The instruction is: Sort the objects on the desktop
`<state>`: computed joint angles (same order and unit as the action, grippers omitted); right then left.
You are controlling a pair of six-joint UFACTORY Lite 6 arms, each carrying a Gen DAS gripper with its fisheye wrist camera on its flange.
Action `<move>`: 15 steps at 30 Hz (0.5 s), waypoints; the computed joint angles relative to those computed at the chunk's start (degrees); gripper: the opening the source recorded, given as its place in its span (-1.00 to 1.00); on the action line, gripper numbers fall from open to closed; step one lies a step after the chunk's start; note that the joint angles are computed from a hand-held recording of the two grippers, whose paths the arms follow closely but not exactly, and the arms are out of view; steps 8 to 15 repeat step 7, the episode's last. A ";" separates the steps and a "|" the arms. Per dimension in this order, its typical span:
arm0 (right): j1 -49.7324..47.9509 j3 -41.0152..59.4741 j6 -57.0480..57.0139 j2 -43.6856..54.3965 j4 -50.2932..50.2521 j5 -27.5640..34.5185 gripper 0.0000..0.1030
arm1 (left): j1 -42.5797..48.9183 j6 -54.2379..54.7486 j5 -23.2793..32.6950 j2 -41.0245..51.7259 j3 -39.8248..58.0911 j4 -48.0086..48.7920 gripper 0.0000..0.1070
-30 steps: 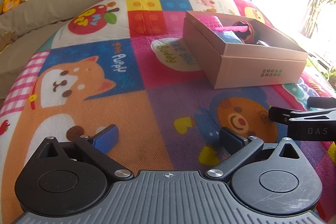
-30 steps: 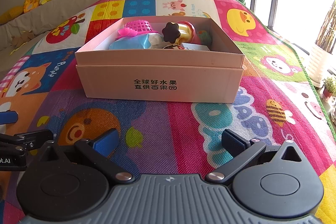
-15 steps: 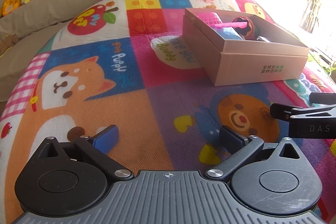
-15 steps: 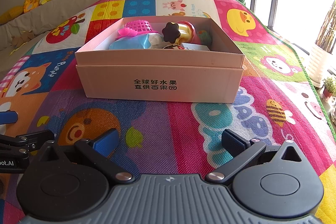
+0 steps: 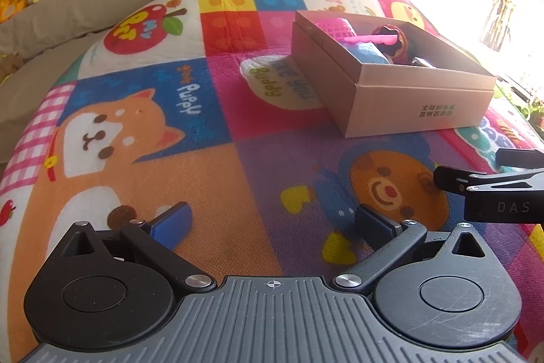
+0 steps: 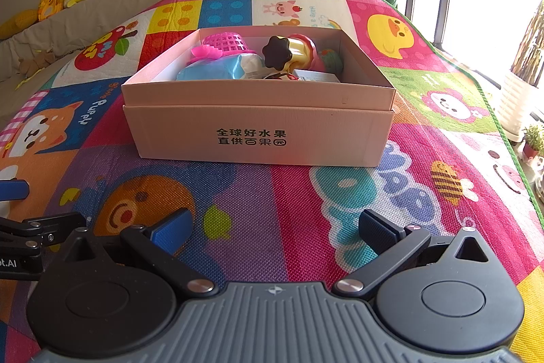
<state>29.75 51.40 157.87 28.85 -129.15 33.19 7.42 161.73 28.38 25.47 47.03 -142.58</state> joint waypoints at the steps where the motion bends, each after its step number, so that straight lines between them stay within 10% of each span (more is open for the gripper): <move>1: -0.03 -0.04 0.03 -0.02 -0.06 0.00 1.00 | -0.02 -0.07 -0.12 0.03 0.09 0.14 0.93; 15: -0.01 0.04 -0.02 0.03 0.01 -0.01 1.00 | 0.80 -5.70 -1.55 0.21 1.96 7.10 0.93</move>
